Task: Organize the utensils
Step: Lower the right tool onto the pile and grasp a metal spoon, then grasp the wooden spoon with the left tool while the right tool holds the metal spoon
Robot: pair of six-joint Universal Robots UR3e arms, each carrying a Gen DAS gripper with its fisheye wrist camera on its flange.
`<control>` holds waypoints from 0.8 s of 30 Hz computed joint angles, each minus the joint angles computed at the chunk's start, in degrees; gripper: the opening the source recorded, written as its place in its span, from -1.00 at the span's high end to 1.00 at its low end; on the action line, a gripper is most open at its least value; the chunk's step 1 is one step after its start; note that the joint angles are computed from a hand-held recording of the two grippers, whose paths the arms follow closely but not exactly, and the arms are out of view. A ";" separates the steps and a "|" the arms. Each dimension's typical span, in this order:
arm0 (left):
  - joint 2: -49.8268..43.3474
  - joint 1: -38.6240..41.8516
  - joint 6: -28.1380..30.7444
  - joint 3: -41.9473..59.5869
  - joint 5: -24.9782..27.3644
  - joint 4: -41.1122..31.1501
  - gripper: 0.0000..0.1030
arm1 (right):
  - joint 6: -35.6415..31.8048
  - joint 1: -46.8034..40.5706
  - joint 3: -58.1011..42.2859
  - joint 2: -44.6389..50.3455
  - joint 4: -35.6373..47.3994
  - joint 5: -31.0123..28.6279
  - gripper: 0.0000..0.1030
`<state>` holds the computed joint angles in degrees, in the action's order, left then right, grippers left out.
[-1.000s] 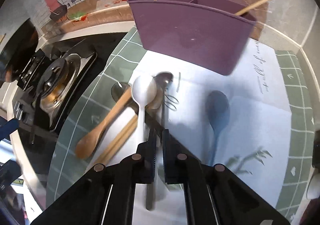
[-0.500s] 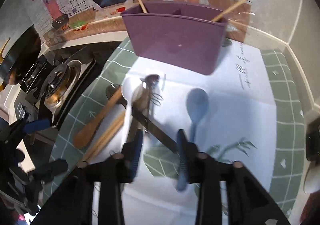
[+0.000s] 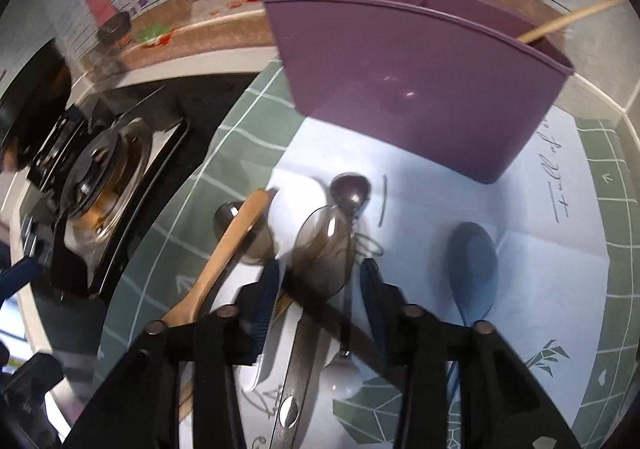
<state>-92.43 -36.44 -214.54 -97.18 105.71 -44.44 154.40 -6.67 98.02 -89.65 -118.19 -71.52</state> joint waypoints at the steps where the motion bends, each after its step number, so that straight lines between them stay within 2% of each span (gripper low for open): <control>1: -0.59 0.26 0.30 0.35 -0.60 0.01 -1.00 | -0.78 -0.39 0.19 -0.58 0.71 0.18 0.49; 3: -2.30 -0.41 0.34 2.09 0.27 -0.74 -1.00 | -2.66 -2.11 1.13 -2.44 2.29 1.26 0.49; 7: -5.20 0.67 0.98 5.32 -3.03 -2.36 -1.00 | -5.47 -7.35 2.55 -6.35 6.34 3.38 0.50; 10: -7.54 -0.20 1.65 8.33 -2.35 -2.56 -1.00 | -7.95 -11.47 3.20 -9.48 9.24 4.79 0.50; 13: -10.22 -0.60 5.95 12.48 -3.73 -2.73 -0.95 | -10.13 -14.85 3.49 -11.73 11.60 5.78 0.49; 14: -11.55 -0.79 7.99 14.71 -4.13 -3.52 -0.82 | -11.21 -16.33 3.75 -12.71 12.72 6.13 0.49; 15: -12.58 -0.82 9.54 16.42 -4.62 -4.22 -0.58 | -11.91 -17.33 4.06 -13.33 13.25 6.33 0.49; 16: -13.81 -0.28 11.64 18.46 -6.51 -5.16 -0.44 | -12.60 -18.41 4.63 -14.19 13.60 6.49 0.49; 18: -16.32 1.71 14.33 22.15 -11.51 -7.70 0.01 | -13.91 -20.28 5.54 -15.63 14.65 7.19 0.49; 20: -19.88 3.86 16.03 26.75 -15.46 -11.57 0.27 | -15.19 -22.03 6.39 -17.09 15.96 8.10 0.49; 21: -21.54 4.20 16.19 29.03 -15.34 -13.50 0.35 | -15.91 -22.79 6.89 -17.85 16.65 8.57 0.49; 24: -27.20 4.96 16.30 37.42 -14.61 -20.78 0.35 | -18.28 -25.06 8.08 -20.21 18.74 9.74 0.50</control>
<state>-119.63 -31.48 -198.24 -59.76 91.10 -65.22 136.12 -31.73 106.10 -109.86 -99.45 -61.78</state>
